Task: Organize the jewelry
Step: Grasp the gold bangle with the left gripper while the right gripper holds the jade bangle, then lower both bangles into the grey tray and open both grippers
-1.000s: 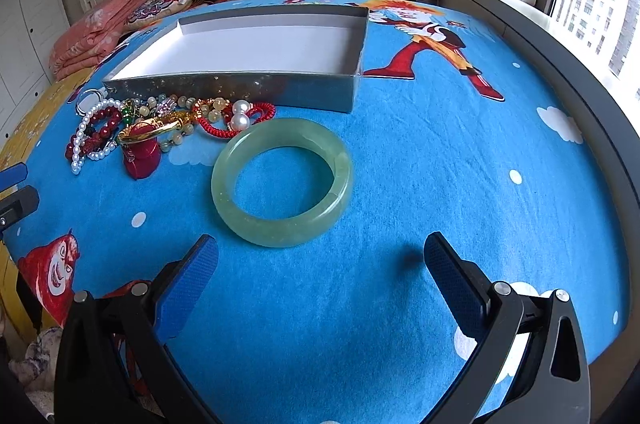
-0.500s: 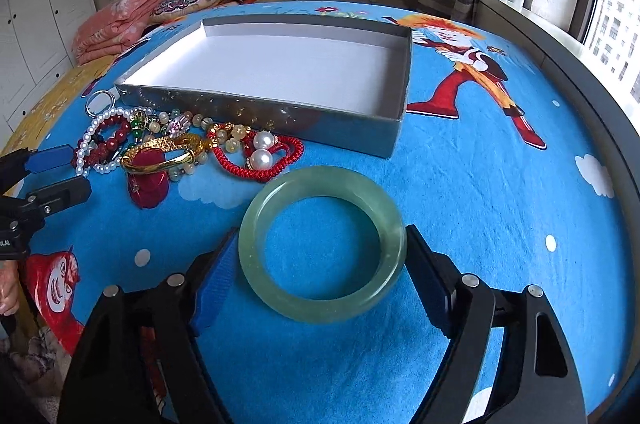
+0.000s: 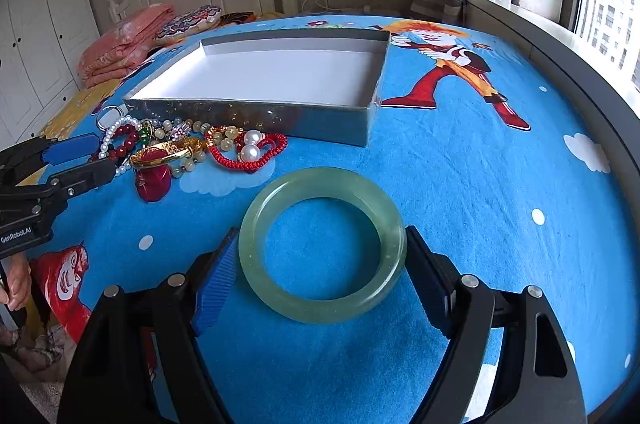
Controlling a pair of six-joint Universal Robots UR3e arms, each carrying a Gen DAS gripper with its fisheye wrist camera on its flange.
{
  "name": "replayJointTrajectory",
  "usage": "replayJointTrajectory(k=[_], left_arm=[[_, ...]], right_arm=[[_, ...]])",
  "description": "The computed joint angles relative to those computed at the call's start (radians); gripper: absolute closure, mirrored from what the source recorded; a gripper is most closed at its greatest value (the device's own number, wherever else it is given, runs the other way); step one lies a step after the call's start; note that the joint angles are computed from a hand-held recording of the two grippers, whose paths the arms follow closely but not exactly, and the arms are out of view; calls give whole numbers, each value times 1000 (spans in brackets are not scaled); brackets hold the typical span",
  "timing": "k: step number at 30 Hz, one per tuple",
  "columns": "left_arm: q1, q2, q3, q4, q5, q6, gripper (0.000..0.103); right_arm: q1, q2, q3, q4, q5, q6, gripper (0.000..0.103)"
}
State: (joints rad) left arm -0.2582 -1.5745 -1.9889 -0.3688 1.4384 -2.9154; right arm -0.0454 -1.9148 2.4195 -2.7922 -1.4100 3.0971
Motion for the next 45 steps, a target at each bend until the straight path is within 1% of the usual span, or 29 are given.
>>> replayJointTrajectory(k=[1, 3, 4, 5, 8, 12, 13, 14, 15, 16, 17, 19, 20, 24, 28, 30, 33, 37, 38, 41, 43, 45], left_arm=[[-17, -12, 12, -9, -1, 9, 48], [-19, -34, 35, -42, -39, 9, 49], [-18, -43, 44, -47, -56, -3, 52], [-21, -49, 49, -41, -63, -10, 53], [-76, -85, 96, -6, -10, 10, 53], [-178, -209, 259, -47, 95, 89, 53], [-197, -247, 304, -65, 121, 105, 57], [-206, -278, 347, -94, 135, 117, 68], [-209, -307, 390, -135, 140, 125, 76], [-206, -330, 431, -183, 133, 130, 92], [-200, -342, 454, -212, 118, 137, 95], [-186, -332, 451, -214, 91, 153, 95], [-169, -314, 439, -215, 57, 153, 95], [-42, -229, 416, -306, -161, 124, 95], [68, -180, 430, -426, -337, 120, 95], [114, -172, 452, -482, -406, 124, 95], [167, -182, 514, -552, -482, 121, 95], [213, -192, 573, -581, -531, 108, 95], [216, -207, 605, -587, -528, 100, 95], [219, -270, 710, -597, -495, 79, 95], [213, -350, 831, -625, -460, 63, 95], [202, -443, 970, -655, -408, 43, 95]], right_arm=[[0, -4, 3, -1, 1, 1, 27], [-7, -15, 12, 0, 10, -3, 27], [-10, -19, 14, 2, 12, -5, 27], [-11, -21, 16, 2, 12, -6, 27], [-11, -22, 19, -3, 11, -6, 27], [-10, -21, 18, -3, 11, -5, 27], [-14, -27, 20, 2, 16, -6, 27], [-19, -33, 21, 8, 22, -8, 27], [-24, -40, 22, 15, 26, -10, 27], [-29, -46, 23, 21, 30, -13, 27], [-34, -53, 24, 27, 34, -16, 27], [-49, -75, 31, 38, 48, -25, 27], [-62, -89, 36, 43, 62, -32, 27], [-127, -169, 48, 92, 146, -63, 27], [-150, -203, 33, 135, 184, -73, 27], [-150, -196, 12, 147, 189, -77, 27], [-137, -164, -36, 146, 180, -78, 27], [-120, -119, -92, 126, 170, -64, 27], [-114, -103, -109, 122, 170, -64, 27], [-71, -11, -187, 91, 132, -72, 27], [-48, 82, -269, 88, 113, -77, 27], [-40, 181, -358, 101, 117, -82, 27]])
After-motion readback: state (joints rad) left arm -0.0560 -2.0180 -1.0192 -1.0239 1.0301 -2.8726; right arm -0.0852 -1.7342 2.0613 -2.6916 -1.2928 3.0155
